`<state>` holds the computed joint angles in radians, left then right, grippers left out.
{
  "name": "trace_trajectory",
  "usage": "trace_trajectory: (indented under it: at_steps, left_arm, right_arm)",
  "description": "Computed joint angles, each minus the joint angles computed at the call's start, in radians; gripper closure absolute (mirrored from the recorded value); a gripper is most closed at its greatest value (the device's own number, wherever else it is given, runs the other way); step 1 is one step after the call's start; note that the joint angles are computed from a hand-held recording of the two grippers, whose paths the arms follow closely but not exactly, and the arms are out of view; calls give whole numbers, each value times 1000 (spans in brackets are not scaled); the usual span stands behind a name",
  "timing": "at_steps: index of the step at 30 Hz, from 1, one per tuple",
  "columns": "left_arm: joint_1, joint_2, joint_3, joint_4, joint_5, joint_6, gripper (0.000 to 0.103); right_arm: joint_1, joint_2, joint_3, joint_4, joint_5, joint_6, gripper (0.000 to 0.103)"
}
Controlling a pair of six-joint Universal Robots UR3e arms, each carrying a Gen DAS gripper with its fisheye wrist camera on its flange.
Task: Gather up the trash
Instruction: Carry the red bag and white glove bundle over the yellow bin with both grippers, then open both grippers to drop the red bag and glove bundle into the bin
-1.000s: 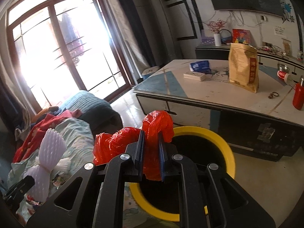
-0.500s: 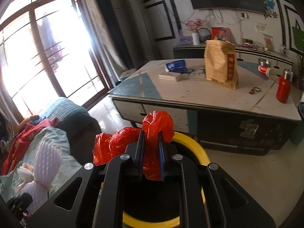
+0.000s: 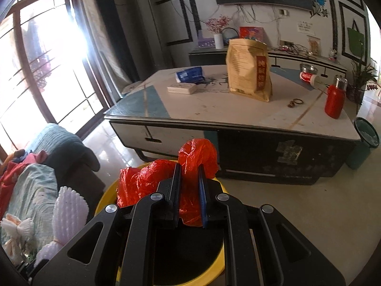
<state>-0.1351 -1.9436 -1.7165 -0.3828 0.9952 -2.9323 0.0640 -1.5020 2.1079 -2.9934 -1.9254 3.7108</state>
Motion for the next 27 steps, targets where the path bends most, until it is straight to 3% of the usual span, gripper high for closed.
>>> trace_trajectory:
  at_steps: [7,12,17,21,23,27]
  left_arm:
    - [-23,-82,82,-26,0,-8,86]
    - [-5,-65,41,13,-11,-29,57]
    - [26,-24,-8,45,-23,-49,37]
    - [55,24,-67,82,-35,-62,18]
    - [68,50,-94,97,-33,-68,12]
    - [96,96,-146,130,-34,-83,11]
  right_arm:
    - [-21,11,4,-2,28,-11,89]
    - [-47,8,28,-60,110,-37,86]
    - [-47,7,34,-93,146,-41,67]
    - [-31,12,19,-83,141,-43,62]
    - [-24,12,19,-82,135,-41,59]
    - [-9,10,18,-90,120,-34,54]
